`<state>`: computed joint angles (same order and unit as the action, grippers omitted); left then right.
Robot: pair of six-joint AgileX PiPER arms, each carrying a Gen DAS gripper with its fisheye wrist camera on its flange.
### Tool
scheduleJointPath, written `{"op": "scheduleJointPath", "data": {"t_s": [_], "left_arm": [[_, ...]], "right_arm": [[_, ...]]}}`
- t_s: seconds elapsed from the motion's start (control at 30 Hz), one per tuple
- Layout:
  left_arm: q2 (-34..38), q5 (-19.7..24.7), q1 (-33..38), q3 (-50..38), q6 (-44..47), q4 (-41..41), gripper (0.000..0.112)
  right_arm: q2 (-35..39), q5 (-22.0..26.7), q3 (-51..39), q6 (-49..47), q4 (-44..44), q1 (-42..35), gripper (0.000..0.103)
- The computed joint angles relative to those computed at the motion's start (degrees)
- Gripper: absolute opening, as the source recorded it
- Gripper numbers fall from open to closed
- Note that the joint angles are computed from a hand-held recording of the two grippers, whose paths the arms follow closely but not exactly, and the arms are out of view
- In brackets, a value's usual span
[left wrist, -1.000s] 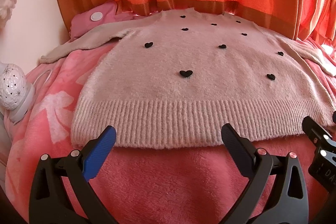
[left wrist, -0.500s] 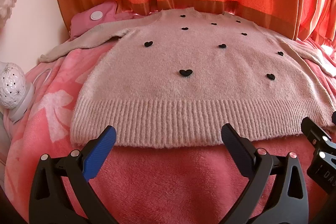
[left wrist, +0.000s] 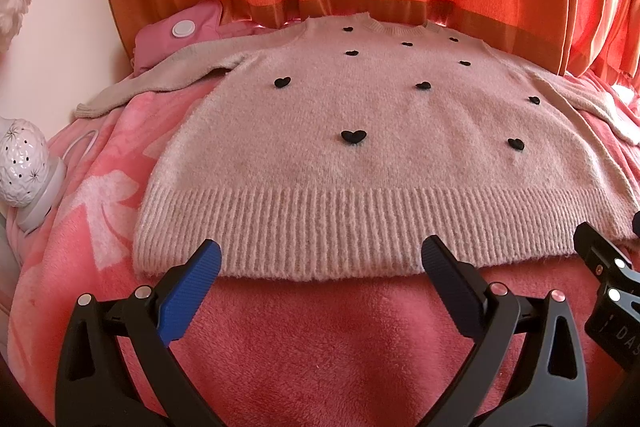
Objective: Fold small clothes
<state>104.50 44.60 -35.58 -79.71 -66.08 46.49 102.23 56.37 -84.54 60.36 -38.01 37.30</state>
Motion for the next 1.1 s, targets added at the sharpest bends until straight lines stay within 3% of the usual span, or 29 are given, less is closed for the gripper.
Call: {"op": "scheduleJointPath", "data": {"t_s": [0.47,0.83,0.93,1.0,1.1], "left_arm": [[0.5,0.0,0.1,-0.2,0.3,-0.3,0.098],[0.2,-0.6,0.5,-0.5,1.6,-1.7,0.098],[-1.7,-3.5,2.6,-1.0,6.5,-7.1,0.098],[-2.8,-5.7,4.6,-2.1,10.6,-11.4,0.098],[-1.1,-4.7,6.3,-8.7,14.5,-12.3,0.098]], "right_arm": [[0.0,-0.9,0.1,-0.6,1.9,-0.5,0.092],[-1.7,-2.9,0.3,-4.6,8.4,-4.2,0.092],[-4.3,-4.6,-0.6,-10.5,15.9,-10.0,0.092],[-6.4,-6.6,-1.6,-14.5,23.0,-17.7,0.092],[-4.4,-7.3,-7.0,-22.1,32.8,-31.4,0.092]]}}
